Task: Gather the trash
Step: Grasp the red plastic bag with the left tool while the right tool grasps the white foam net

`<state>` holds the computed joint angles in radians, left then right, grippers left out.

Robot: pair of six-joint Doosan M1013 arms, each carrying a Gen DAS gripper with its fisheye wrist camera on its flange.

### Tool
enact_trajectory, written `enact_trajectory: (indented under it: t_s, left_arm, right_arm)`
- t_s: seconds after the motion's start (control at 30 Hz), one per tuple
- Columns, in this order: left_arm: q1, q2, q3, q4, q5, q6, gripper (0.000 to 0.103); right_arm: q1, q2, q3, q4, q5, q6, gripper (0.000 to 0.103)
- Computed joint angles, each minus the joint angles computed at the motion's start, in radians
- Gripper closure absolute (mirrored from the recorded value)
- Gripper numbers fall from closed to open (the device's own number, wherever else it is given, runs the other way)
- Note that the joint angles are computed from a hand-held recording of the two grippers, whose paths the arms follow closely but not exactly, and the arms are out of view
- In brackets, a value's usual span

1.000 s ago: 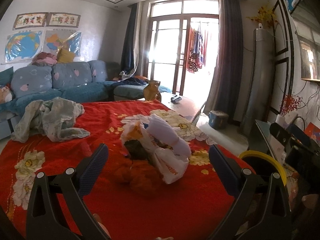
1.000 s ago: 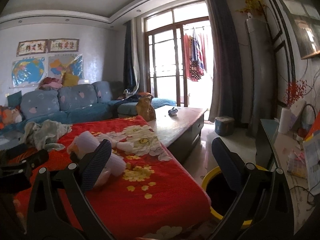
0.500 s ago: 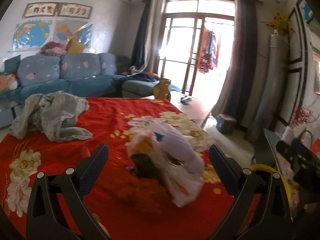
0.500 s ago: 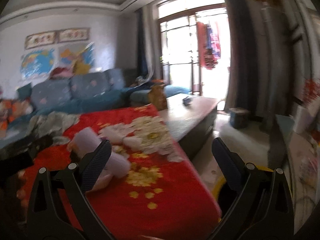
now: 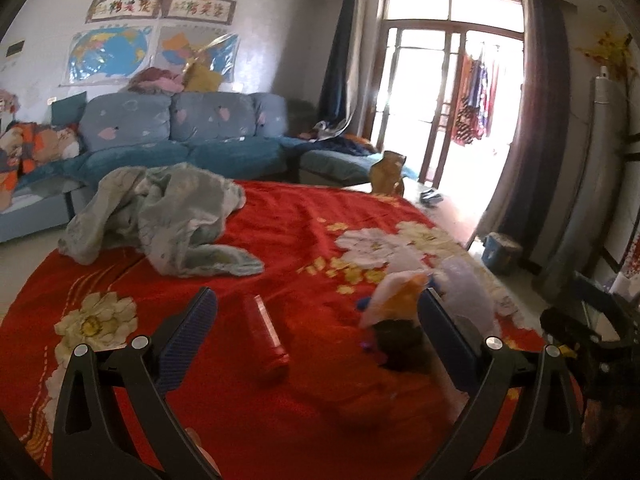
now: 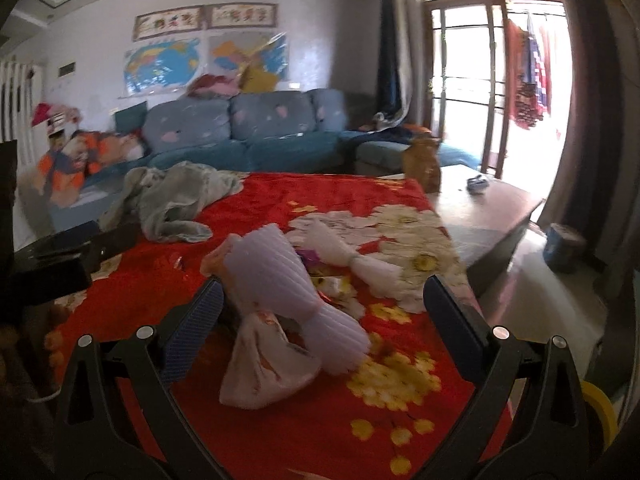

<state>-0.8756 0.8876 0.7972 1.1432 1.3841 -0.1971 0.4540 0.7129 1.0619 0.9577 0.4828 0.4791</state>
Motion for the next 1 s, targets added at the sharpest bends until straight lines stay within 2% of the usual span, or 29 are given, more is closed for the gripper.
enact_trajectory:
  t_s: [0.17, 0.23, 0.3, 0.4, 0.5, 0.57, 0.7, 0.77, 0.8, 0.83, 0.87, 0.93, 1.0]
  left_arm:
    - [0.008, -0.022, 0.048, -0.096, -0.033, -0.021, 0.006]
    - [0.015, -0.042, 0.088, -0.142, -0.101, -0.07, 0.006]
    - [0.017, -0.044, 0.096, -0.162, -0.127, -0.085, 0.006]
    - [0.021, -0.044, 0.111, -0.187, -0.217, -0.087, 0.006]
    - [0.029, -0.043, 0.118, -0.218, -0.302, -0.098, 0.006]
    - [0.034, -0.044, 0.131, -0.23, -0.361, -0.131, 0.006]
    - [0.042, -0.048, 0.157, -0.222, -0.45, -0.193, 0.007]
    - [0.046, -0.053, 0.174, -0.222, -0.498, -0.231, 0.007]
    - [0.047, -0.056, 0.182, -0.222, -0.519, -0.241, 0.007]
    - [0.049, -0.054, 0.182, -0.231, -0.531, -0.236, 0.009]
    - [0.05, -0.053, 0.182, -0.239, -0.544, -0.231, 0.012]
    - [0.053, -0.048, 0.175, -0.276, -0.57, -0.2, 0.03]
    - [0.054, -0.047, 0.173, -0.305, -0.584, -0.177, 0.038]
  right_arm:
    - [0.005, 0.046, -0.081, -0.097, 0.075, 0.056, 0.011]
    - [0.003, 0.067, -0.115, -0.125, 0.114, 0.07, 0.011]
    - [0.0, 0.081, -0.136, -0.146, 0.14, 0.074, 0.011]
    - [-0.003, 0.103, -0.173, -0.193, 0.182, 0.101, 0.014]
    - [-0.004, 0.132, -0.224, -0.241, 0.232, 0.138, 0.022]
    - [-0.007, 0.15, -0.256, -0.251, 0.276, 0.148, 0.035]
    - [-0.01, 0.19, -0.326, -0.277, 0.376, 0.179, 0.053]
    - [-0.011, 0.207, -0.357, -0.29, 0.435, 0.198, 0.069]
    - [-0.01, 0.212, -0.364, -0.294, 0.445, 0.204, 0.072]
    - [-0.01, 0.211, -0.361, -0.295, 0.444, 0.206, 0.077]
    - [-0.01, 0.21, -0.356, -0.297, 0.439, 0.206, 0.079]
    - [-0.011, 0.2, -0.334, -0.287, 0.424, 0.202, 0.081]
    - [-0.013, 0.187, -0.311, -0.266, 0.406, 0.192, 0.082]
